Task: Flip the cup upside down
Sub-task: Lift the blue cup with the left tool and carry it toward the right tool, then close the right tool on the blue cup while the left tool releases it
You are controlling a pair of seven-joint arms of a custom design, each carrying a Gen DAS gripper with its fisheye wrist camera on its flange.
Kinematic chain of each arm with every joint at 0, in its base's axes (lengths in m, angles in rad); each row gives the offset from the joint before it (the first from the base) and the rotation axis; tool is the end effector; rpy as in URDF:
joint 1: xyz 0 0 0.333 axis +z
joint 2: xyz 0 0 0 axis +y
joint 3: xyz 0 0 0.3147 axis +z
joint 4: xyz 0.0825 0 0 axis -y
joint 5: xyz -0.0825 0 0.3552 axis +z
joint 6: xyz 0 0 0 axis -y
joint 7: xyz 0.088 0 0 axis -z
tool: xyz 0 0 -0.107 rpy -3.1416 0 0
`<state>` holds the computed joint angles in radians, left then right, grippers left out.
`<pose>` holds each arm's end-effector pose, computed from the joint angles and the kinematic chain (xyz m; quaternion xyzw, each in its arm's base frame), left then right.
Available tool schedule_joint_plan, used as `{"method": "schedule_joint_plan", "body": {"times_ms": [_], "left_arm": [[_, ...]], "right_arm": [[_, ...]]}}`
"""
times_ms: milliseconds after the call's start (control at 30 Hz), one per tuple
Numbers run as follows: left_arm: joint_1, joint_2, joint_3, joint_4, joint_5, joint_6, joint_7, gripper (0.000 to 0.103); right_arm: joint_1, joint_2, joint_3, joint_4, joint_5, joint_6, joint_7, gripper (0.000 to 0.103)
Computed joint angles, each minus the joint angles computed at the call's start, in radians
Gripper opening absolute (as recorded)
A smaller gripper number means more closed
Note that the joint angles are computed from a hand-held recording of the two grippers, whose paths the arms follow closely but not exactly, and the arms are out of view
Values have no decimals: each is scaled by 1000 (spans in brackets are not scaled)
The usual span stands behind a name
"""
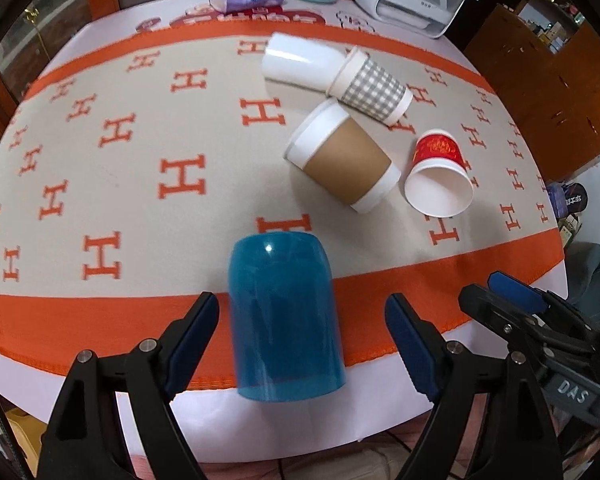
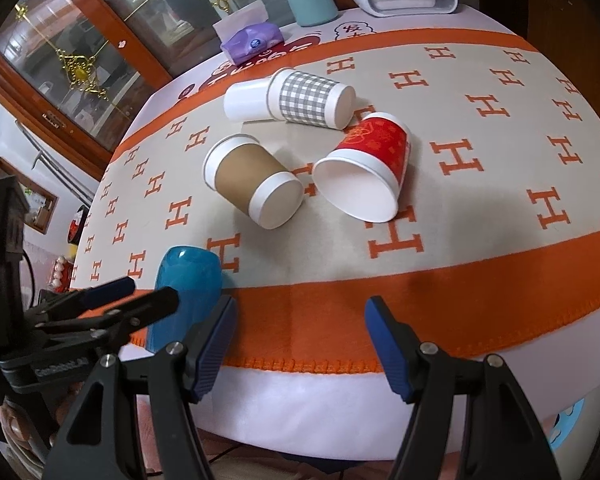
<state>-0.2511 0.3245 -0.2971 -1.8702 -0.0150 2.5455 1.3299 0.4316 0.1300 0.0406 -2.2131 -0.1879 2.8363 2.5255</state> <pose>0.5489 -0.3164 0.4023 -0.5969 0.7801 -0.1863 0.0228 0.4964 0.2638 0.3925 -0.5675 0.7852 -0.0641 0.2393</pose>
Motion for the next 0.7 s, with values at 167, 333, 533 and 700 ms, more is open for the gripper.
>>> {"method": "schedule_joint_plan", "body": {"times_ms": [167,333,533,700], "left_arm": [[12,-67,15,-78,24,63,7,84],[57,-105,-6,-150,-62,134,99,84],[48,-120,31,-179,-9,127,84,84],[51,-130,42,-220,20,175,63,84]], "right_arm": [[-2,13,14,21,46,-1,-55,67],[0,46,28,59,115,-5,-129,67],[-2,101,53,121,244,-23,-261,67],[-25,149,99,163,404,-11,-412,67]]}}
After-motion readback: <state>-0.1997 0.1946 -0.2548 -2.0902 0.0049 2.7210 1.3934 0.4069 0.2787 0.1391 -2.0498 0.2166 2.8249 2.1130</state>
